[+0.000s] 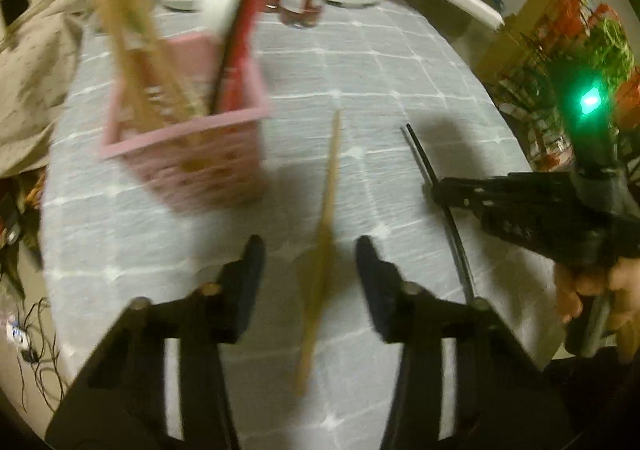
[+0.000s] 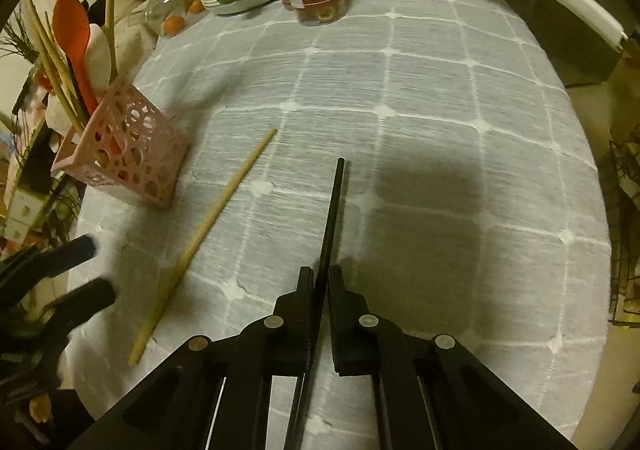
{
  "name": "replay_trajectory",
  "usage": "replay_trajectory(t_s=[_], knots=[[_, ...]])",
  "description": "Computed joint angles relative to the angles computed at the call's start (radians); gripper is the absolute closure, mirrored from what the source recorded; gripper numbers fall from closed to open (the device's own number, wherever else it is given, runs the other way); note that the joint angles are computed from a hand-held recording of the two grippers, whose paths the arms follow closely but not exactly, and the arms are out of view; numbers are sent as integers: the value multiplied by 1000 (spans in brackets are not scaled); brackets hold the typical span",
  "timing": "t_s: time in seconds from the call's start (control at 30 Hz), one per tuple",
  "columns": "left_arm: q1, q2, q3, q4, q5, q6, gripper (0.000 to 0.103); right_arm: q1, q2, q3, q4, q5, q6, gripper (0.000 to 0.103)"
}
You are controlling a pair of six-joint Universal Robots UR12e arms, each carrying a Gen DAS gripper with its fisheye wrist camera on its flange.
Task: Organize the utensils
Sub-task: 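Grasp the black chopstick with the right tool while the left tool grasps the wooden chopstick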
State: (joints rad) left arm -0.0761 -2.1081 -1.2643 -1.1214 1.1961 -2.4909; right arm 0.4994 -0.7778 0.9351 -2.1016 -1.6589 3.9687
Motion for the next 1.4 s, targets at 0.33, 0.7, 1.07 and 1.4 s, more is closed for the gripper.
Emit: replay_trajectory(t_s=[0.33,0.7,1.07,1.4], knots=[[-36,-29,-8,36,72,7,88,-3,-51,90,-45,9,-1,96],[-41,-49,110,-339,147,162,95,-9,-70,122,-58,18,16,96],[-67,-14,48,-214,102,154,83,-12,-79,138,-45,22,42,96],[-97,-8,-2,-63,185,103,95,-9,-81,135,-54,13,48,96]])
